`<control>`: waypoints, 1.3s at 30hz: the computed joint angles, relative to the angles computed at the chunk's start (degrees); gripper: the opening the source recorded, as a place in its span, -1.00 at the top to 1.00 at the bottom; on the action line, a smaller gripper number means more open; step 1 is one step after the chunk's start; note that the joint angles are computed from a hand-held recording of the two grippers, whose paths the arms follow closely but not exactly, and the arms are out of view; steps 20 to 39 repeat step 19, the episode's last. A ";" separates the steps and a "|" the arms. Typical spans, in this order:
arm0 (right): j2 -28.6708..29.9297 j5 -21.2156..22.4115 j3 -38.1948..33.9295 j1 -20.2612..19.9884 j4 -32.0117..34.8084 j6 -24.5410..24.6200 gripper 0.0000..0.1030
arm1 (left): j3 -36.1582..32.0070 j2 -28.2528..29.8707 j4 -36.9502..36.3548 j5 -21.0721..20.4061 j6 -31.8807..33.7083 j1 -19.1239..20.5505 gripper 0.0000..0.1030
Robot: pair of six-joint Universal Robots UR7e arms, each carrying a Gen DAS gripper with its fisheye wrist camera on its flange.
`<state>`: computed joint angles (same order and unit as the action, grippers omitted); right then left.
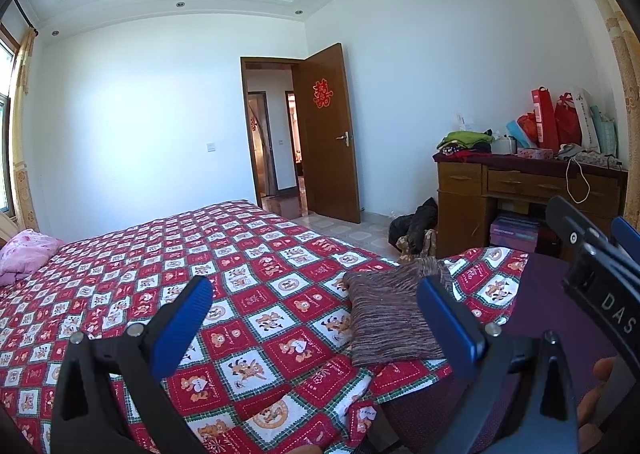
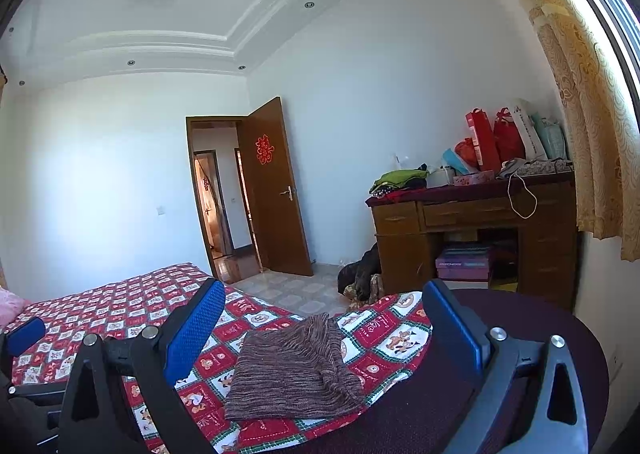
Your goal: Fold small clothes
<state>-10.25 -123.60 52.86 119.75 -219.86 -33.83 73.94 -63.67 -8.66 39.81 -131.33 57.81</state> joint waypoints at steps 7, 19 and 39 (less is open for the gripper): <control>0.02 -0.57 -0.19 0.11 0.73 0.19 -0.93 | -0.20 0.23 -0.67 -0.26 -0.67 0.11 -1.00; 0.15 -1.13 -0.78 0.07 2.13 0.54 -0.93 | -3.90 1.77 7.00 0.18 -6.34 1.15 -1.00; 0.15 -1.13 -0.78 0.07 2.13 0.54 -0.93 | -3.90 1.77 7.00 0.18 -6.34 1.15 -1.00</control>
